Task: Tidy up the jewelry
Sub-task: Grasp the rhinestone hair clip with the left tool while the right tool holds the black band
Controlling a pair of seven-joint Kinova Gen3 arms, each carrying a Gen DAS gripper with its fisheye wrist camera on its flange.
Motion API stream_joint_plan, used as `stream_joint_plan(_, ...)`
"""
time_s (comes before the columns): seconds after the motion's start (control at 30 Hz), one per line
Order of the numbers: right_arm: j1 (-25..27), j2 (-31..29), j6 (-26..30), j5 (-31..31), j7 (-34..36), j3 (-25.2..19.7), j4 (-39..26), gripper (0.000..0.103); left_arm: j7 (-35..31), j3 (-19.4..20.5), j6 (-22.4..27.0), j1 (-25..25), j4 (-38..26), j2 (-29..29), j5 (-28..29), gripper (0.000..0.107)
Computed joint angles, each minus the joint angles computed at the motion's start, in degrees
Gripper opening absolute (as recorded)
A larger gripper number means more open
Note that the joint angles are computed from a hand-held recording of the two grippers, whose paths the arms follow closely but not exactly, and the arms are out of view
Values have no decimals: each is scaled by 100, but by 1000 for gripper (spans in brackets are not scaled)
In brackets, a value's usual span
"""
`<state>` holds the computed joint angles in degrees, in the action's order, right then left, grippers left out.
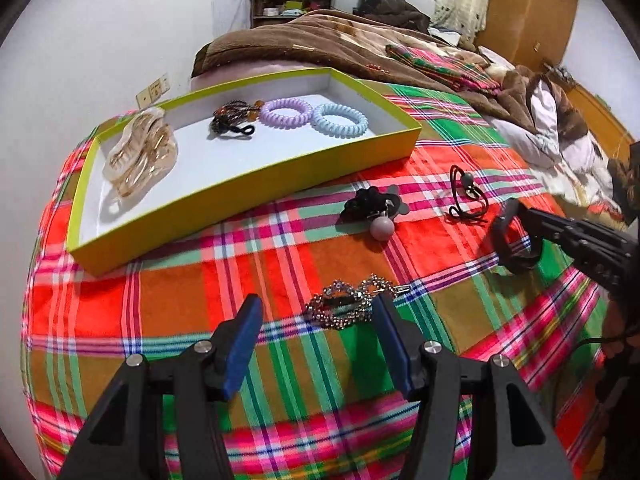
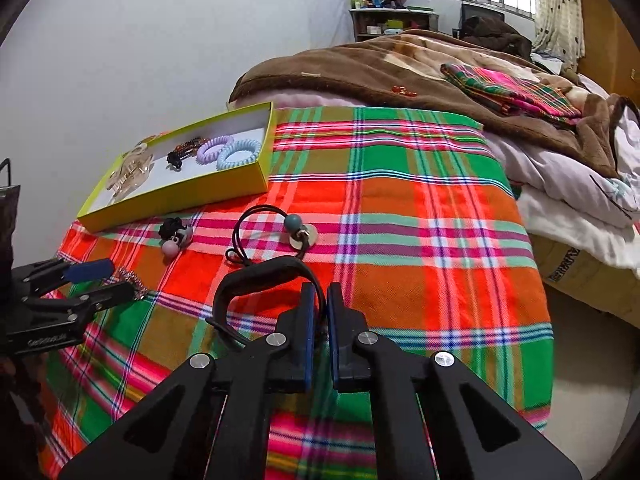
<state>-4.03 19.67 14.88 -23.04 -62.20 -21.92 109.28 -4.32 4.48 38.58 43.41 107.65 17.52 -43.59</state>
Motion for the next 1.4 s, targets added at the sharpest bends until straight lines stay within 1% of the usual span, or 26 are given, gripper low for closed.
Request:
stream_joint_plan(0.07, 55, -28, -34, -40, 16, -24, 49, 6, -148, 64, -111, -100, 5, 1, 28, 59)
stream_joint_plan(0.2, 191, -52, -76, -153, 73, -127, 127, 6, -478, 47, 58, -15, -190, 145, 29, 59)
stream_joint_plan(0.27, 280, -51, -96, -226, 129, -211, 157, 6, -613, 43, -10, -8, -223, 168, 52, 59)
stream_joint_plan(0.33, 298, -63, -109, -252, 138, -212, 180, 6, -714, 36, -157, -23, -208, 147, 121, 59)
stream_joint_plan(0.43, 346, -59, -112, -295, 187, -255, 193, 6, -734, -67, -724, -62, 28, -8, 260, 59)
stream_joint_plan(0.47, 365, -64, -120, -310, 208, -274, 207, 6, -669, -30, -922, -145, 133, -69, 256, 59)
stream_joint_plan(0.5, 402, -61, -122, -333, 246, -314, 212, 6, -600, -45, -1026, -156, 195, -105, 244, 55)
stream_joint_plan(0.53, 416, -58, -122, -349, 270, -333, 215, 6, -617, -155, -1037, -61, 199, -103, 267, 46)
stream_joint_plan(0.6, 412, -54, -129, -367, 288, -335, 224, 6, -750, -134, -895, -57, 142, -87, 325, 38)
stream_joint_plan(0.7, 401, -39, -137, -389, 293, -336, 231, 6, -1007, -71, -799, -115, 59, -56, 451, 29)
stream_joint_plan(0.77, 393, -40, -143, -394, 289, -338, 240, 6, -1230, -30, -901, -207, 56, -57, 573, 26)
stream_joint_plan(0.87, 397, -44, -151, -396, 289, -335, 248, 6, -1534, -33, -962, -257, 9, -32, 748, 26)
stream_joint_plan(0.9, 404, -45, -151, -401, 289, -340, 249, 6, -1649, 20, -968, -322, -4, -27, 767, 27)
stream_joint_plan(0.97, 418, -49, -169, -405, 294, -350, 260, 6, -1598, -160, -769, -169, -101, 8, 719, 32)
stream_joint_plan(1.0, 452, -41, -166, -420, 314, -384, 261, 6, -1619, -194, -688, -160, -154, 42, 760, 39)
stream_joint_plan(1.1, 457, -25, -160, -424, 314, -385, 253, 6, -1800, -134, -764, -262, -171, 65, 832, 40)
stream_joint_plan(1.2, 442, -8, -143, -419, 308, -377, 242, 6, -1746, -235, -712, -114, -222, 128, 671, 41)
stream_joint_plan(1.3, 438, 0, -143, -421, 321, -389, 245, 6, -1701, -265, -705, -86, -234, 135, 644, 41)
stream_joint_plan(1.37, 459, -2, -153, -435, 336, -414, 249, 6, -1681, -270, -671, -66, -247, 138, 628, 35)
stream_joint_plan(1.4, 458, -5, -158, -440, 332, -416, 251, 6, -1690, -258, -652, -69, -251, 135, 638, 29)
